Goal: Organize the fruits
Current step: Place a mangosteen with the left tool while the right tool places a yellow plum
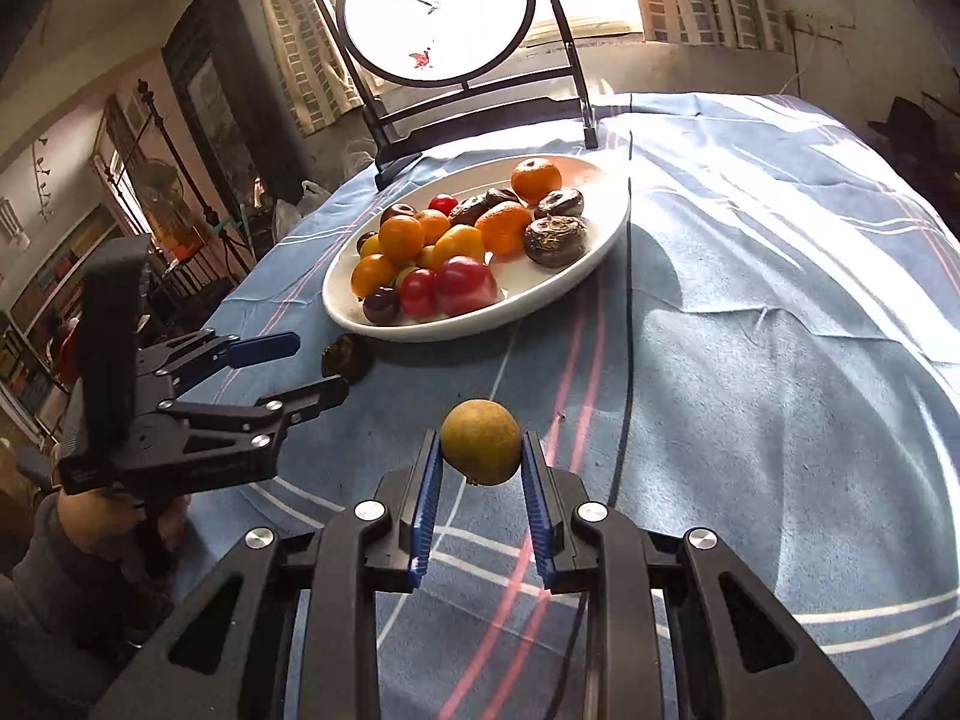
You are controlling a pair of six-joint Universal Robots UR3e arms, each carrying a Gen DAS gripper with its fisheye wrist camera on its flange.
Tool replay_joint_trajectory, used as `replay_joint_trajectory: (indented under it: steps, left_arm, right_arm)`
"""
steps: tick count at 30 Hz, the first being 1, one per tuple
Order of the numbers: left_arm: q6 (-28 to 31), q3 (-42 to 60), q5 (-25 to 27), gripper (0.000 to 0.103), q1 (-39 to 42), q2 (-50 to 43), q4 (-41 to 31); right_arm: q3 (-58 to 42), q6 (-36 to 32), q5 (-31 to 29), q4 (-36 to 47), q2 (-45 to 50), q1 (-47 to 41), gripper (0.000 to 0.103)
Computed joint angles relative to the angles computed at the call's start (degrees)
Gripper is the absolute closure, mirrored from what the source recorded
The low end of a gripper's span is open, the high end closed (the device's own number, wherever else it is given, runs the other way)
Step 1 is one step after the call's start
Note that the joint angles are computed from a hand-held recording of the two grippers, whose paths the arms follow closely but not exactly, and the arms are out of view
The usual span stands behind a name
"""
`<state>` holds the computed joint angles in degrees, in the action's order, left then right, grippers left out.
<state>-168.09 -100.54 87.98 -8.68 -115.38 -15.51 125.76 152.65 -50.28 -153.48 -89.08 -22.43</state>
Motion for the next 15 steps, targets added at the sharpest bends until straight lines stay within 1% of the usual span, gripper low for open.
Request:
replay_joint_trajectory:
  steps: [2, 4, 7, 12, 15]
  left_arm:
    - [0.6, 3.4, -0.8, 0.053, 0.3, -2.0, -4.3]
    - [1.5, 2.9, -1.7, 0.065, 0.6, -1.7, -3.7]
    - [1.4, -0.1, -1.6, 0.066, 0.4, 0.0, -1.0]
    - [0.5, -8.4, -4.9, 0.066, 1.3, 6.9, 3.6]
    - [0.1, -11.5, -6.5, 0.066, 2.0, 10.7, 5.8]
  right_arm:
    - [1.2, -1.9, 1.2, 1.4, -1.7, -1.6, 0.076]
    - [1.7, -2.8, 2.1, 1.9, -2.3, -2.2, 0.076]
    - [2.1, -2.9, 2.5, 1.0, -2.1, -2.1, 0.076]
    - [2.7, -3.3, 3.5, 0.8, -2.4, -2.2, 0.076]
    - [0.2, -2.2, 3.6, 0.5, -1.4, -1.2, 0.076]
